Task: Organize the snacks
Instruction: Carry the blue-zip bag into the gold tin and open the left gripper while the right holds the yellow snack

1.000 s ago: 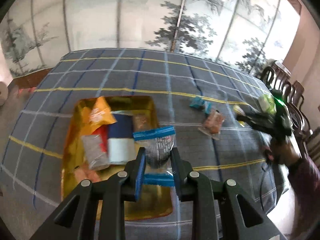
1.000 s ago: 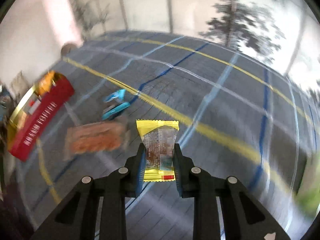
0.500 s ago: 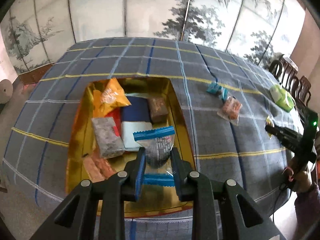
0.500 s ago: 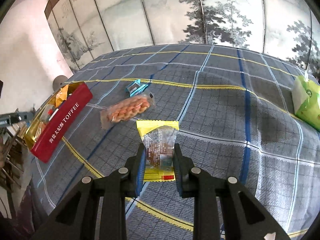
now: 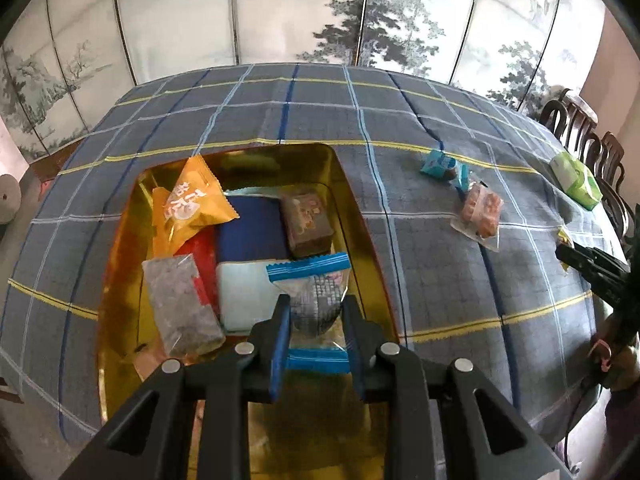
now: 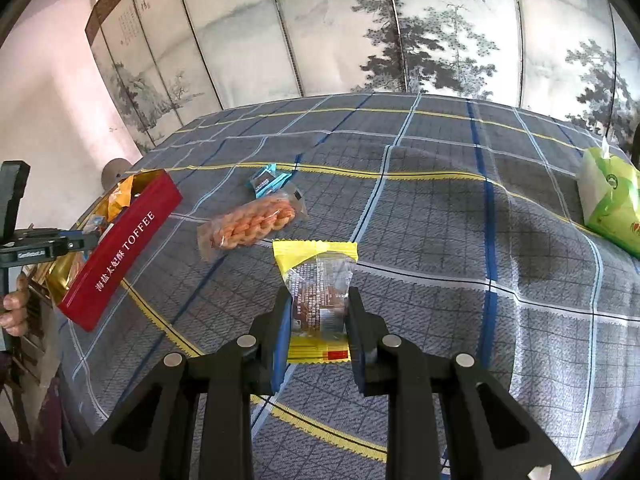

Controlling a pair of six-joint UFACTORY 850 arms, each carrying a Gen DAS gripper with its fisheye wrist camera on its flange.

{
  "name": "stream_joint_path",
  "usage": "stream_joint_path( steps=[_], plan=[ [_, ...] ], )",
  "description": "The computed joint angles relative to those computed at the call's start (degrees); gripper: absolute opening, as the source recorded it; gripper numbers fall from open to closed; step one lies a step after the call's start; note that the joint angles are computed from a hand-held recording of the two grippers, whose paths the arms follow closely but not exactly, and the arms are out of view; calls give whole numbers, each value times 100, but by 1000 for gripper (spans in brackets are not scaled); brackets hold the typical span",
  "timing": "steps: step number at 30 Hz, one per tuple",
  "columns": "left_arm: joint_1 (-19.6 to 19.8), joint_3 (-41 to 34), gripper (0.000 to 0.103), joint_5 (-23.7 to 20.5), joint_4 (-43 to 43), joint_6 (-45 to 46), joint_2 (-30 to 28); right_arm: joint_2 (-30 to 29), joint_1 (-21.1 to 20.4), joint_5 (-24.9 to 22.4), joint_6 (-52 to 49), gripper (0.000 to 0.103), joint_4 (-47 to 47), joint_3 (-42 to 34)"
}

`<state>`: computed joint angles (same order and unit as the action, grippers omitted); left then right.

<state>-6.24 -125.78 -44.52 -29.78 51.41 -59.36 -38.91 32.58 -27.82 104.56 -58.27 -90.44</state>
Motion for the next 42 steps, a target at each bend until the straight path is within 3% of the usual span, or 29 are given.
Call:
stream_joint_path(
  steps=[9, 18, 29, 33, 42],
  plan=[
    [-83, -24, 26, 180, 74, 36, -36, -4, -10, -9, -30, 23, 36, -10],
    [-81, 260, 33, 425, 34, 116, 140, 8, -22, 6, -7, 23, 30, 18],
    [137, 1585, 37, 1303, -533, 570, 975, -31, -22, -58, -230, 23, 229, -39],
    [175, 1997, 46, 1588, -670, 746, 1229, -81, 12, -65, -358, 23, 323, -127],
    [235, 2450, 46, 1919, -688, 854, 1537, -463, 142, 67, -1101, 23, 745, -926]
  ],
)
